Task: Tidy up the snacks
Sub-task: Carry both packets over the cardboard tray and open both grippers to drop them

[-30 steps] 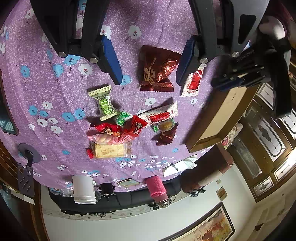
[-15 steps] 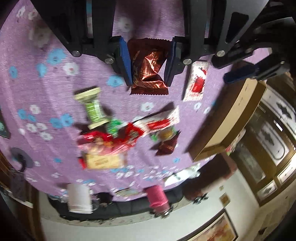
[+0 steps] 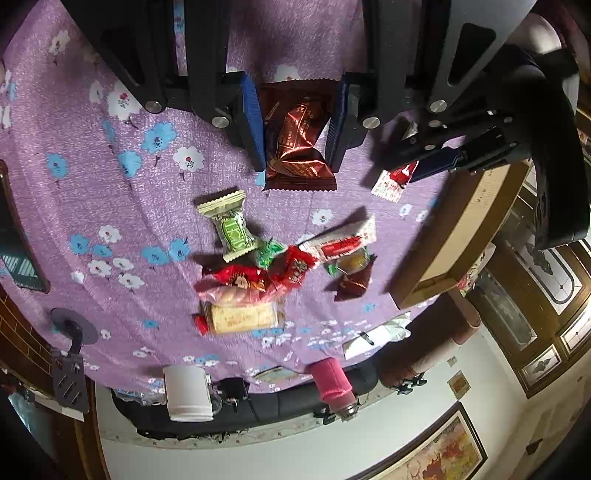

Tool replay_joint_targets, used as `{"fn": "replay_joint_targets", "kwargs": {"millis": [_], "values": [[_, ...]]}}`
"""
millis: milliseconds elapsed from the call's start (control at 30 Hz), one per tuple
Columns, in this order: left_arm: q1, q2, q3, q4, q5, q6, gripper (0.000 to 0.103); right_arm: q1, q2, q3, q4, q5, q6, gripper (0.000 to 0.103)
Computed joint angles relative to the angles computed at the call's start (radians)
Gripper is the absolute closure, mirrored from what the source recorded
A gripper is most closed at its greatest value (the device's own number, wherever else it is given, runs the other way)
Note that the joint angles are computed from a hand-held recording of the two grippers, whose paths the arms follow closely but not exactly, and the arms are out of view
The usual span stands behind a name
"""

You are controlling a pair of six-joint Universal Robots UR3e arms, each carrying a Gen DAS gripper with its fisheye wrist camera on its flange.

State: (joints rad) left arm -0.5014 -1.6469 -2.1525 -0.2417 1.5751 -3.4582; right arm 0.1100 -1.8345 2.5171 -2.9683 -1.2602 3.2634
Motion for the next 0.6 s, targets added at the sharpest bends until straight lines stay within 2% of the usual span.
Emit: {"fn": "replay_joint_targets", "kwargs": {"millis": [67, 133, 200, 267, 333, 400, 467, 533, 600], "values": [[0.065, 0.111, -0.068, -0.002, -0.085, 0.004, 0.076, 0.009, -0.024, -0.021, 0.031, 0.0, 0.006, 0.068], [0.195, 0.309, -0.163, -0.052, -0.201, 0.034, 0.076, 0.03, -0.046, -0.061, 0.074, 0.013, 0.017, 0.068], [0.337, 0.497, -0.207, -0.183, -0.297, 0.091, 0.076, 0.073, -0.038, -0.121, 0.099, 0.012, 0.033, 0.068], [0.546, 0.678, -0.213, -0.385, -0.412, 0.192, 0.076, 0.119, -0.002, -0.195, 0.116, 0.02, 0.054, 0.068], [0.722, 0.767, -0.2, -0.531, -0.486, 0.295, 0.076, 0.171, 0.071, -0.303, 0.136, 0.04, 0.08, 0.068], [0.848, 0.752, -0.176, -0.588, -0.512, 0.372, 0.076, 0.227, 0.201, -0.456, 0.156, 0.076, 0.119, 0.068], [0.923, 0.678, -0.15, -0.593, -0.533, 0.409, 0.076, 0.279, 0.339, -0.629, 0.204, 0.096, 0.159, 0.068], [0.952, 0.558, -0.128, -0.506, -0.512, 0.395, 0.076, 0.337, 0.521, -0.839, 0.223, 0.09, 0.19, 0.068], [0.966, 0.452, -0.105, -0.433, -0.5, 0.377, 0.076, 0.375, 0.678, -1.048, 0.303, 0.085, 0.22, 0.068]]}}
